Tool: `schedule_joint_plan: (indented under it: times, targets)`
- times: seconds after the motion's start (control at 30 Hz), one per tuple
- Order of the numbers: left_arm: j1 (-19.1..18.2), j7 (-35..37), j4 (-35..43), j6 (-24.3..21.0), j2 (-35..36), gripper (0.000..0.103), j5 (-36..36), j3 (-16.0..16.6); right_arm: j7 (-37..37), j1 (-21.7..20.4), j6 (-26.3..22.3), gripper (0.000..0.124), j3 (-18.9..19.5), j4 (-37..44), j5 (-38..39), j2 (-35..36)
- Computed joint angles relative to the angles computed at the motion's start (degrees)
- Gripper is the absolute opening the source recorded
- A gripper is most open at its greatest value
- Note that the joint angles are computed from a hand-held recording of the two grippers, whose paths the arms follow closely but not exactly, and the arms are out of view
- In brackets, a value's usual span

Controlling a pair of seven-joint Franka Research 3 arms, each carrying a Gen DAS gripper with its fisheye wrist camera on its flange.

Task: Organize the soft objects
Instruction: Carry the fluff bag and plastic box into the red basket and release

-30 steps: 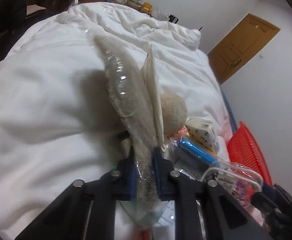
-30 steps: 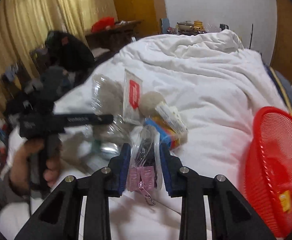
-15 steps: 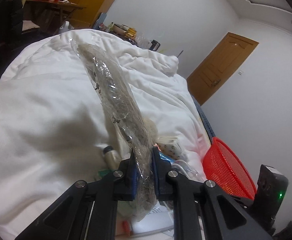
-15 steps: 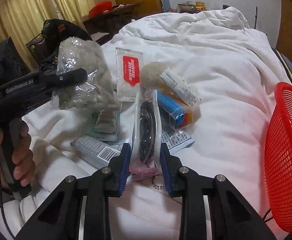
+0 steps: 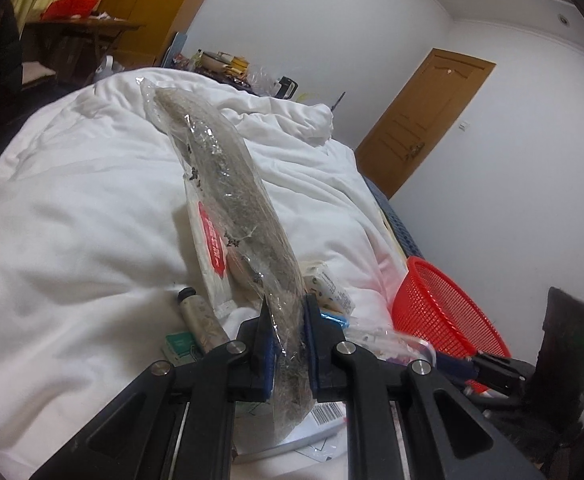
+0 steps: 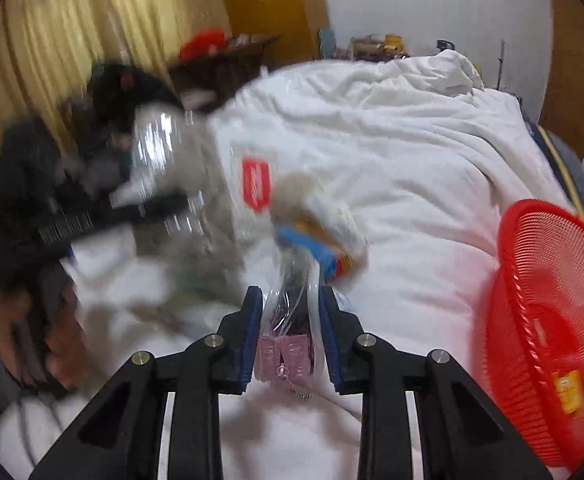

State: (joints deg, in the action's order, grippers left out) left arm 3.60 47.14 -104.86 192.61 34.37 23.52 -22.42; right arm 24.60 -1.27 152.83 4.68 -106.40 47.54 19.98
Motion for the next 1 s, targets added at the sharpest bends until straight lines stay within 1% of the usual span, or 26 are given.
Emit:
schedule_joint_plan:
  times: [0.03,0.13,0.17,0.23,0.3,0.37,0.47,0.63,0.7,0.8,0.87,0.93,1.0]
  targets:
    - [-0.40,0.17,0.03,-0.02,-0.15,0.011,0.06,0.41,-0.05,0.38,-0.32,0.028,-0.39,-0.56,-1.61,-0.07]
    - [-1.11,0.32,0.25,-0.13,-0.12,0.011,-0.12,1.04,0.44,0.69,0.52,0.029,-0.53,-1.03,-2.47,0.78]
    - [-1.16,0.38,0.38,-0.39,-0.03,0.011,-0.14,1.01,2.27,1.15,0.06,0.032,-1.03,-0.20,-3.93,1.69]
    - [-1.30,0.62,0.50,-0.71,0.09,0.011,-0.22,1.04,6.46,1.79,0.39,0.033,-1.80,1.05,-6.16,3.39]
    - [-2.33,0.66,0.27,-0.48,-0.20,0.011,-0.79,1.99,7.54,0.58,-2.31,0.033,-1.21,2.56,-6.54,4.49]
    - [-2.02,0.84,0.37,-0.86,-0.03,0.011,-0.76,1.48,7.78,-0.27,-3.42,0.029,-0.72,3.23,-6.29,4.98]
    - [-1.32,1.17,0.79,-1.59,0.42,0.011,-0.85,0.39,7.47,-1.47,-4.58,0.027,-0.01,3.76,-4.96,5.05]
    - [-1.38,1.93,0.64,-1.36,0.22,0.011,-1.11,0.20,1.65,-3.70,-1.47,0.027,1.74,1.41,3.30,1.30]
    - [-0.59,2.29,0.59,-1.60,0.28,0.011,-0.78,-0.96,-1.94,-4.67,-1.33,0.027,2.05,0.38,7.65,-0.78]
    - [1.42,3.38,0.69,-2.19,0.64,0.011,0.23,-3.71,-5.93,-4.21,-0.13,0.027,1.04,-1.34,11.19,-3.35]
    - [3.53,4.39,1.06,-2.85,1.35,0.011,0.99,-6.69,-7.03,-3.63,0.41,0.027,0.01,-2.10,12.23,-4.57]
    - [3.28,5.72,1.87,-3.92,1.43,0.011,1.02,-7.03,-8.29,-3.74,0.90,0.027,-0.90,-2.81,14.30,-5.95]
    - [5.06,7.73,2.59,-4.64,2.27,0.011,1.22,-9.87,-9.95,-3.99,1.30,0.027,-1.67,-3.25,17.00,-6.97]
